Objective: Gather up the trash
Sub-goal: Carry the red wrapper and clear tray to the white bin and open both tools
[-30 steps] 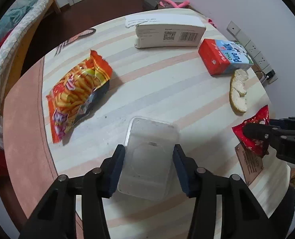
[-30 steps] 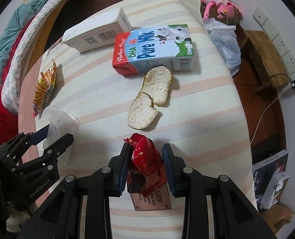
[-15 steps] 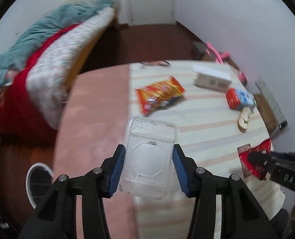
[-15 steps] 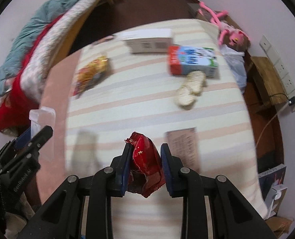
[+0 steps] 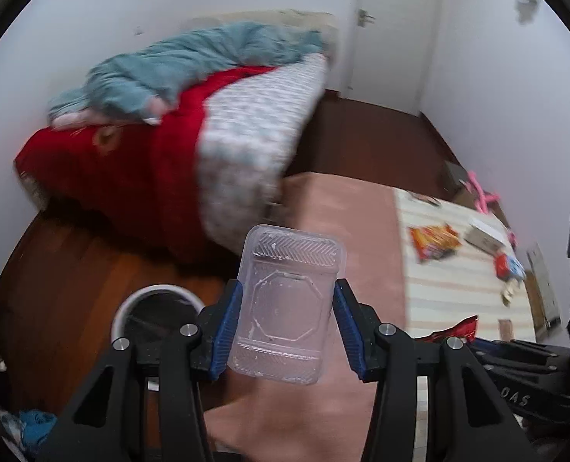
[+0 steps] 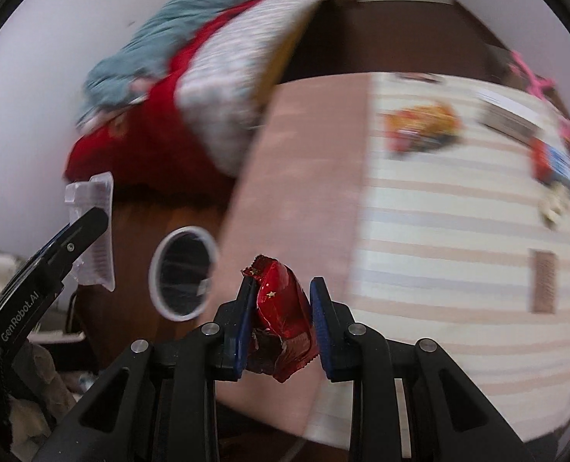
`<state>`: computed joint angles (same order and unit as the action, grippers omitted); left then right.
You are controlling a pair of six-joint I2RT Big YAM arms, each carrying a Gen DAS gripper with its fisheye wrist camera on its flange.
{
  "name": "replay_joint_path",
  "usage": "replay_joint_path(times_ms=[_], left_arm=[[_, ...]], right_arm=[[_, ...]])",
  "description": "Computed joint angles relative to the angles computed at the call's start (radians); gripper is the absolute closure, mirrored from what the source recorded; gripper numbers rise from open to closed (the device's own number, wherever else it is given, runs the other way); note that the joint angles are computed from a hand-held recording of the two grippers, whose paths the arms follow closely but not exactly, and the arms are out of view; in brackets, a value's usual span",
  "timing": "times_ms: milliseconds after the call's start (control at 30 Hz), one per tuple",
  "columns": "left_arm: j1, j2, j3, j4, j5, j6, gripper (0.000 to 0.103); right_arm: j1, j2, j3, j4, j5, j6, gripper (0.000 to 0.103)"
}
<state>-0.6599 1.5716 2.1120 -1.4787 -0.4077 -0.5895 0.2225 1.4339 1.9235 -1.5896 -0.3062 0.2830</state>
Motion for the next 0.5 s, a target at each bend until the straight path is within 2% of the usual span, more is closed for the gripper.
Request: replay_joint_path(times_ms=[133,267,400,500], left_arm=[[0.124,-0.111,-0.137,0.036,0.071,-0.013,0.058],[0.299,-0.191,-0.287,0.083,0.237,-0.022,0.059],[0.459,-0.207,-0.411,0.103,0.386,0.000,0.059],[0.558,-0.177,-0.484,0.110,0.467,0.040,0.058]], right_arm=[[0.158,0.107,0.118,0.001,0.004,0.046,0.073],[0.274,0.234,0.231,0.000,0.006,0.083,0.073],[0.354,0.389,0.338,-0.019,-0.001,0.099,0.073],[0.387,0.506,0.418,-0.049,-0.001,0.096,0.073]])
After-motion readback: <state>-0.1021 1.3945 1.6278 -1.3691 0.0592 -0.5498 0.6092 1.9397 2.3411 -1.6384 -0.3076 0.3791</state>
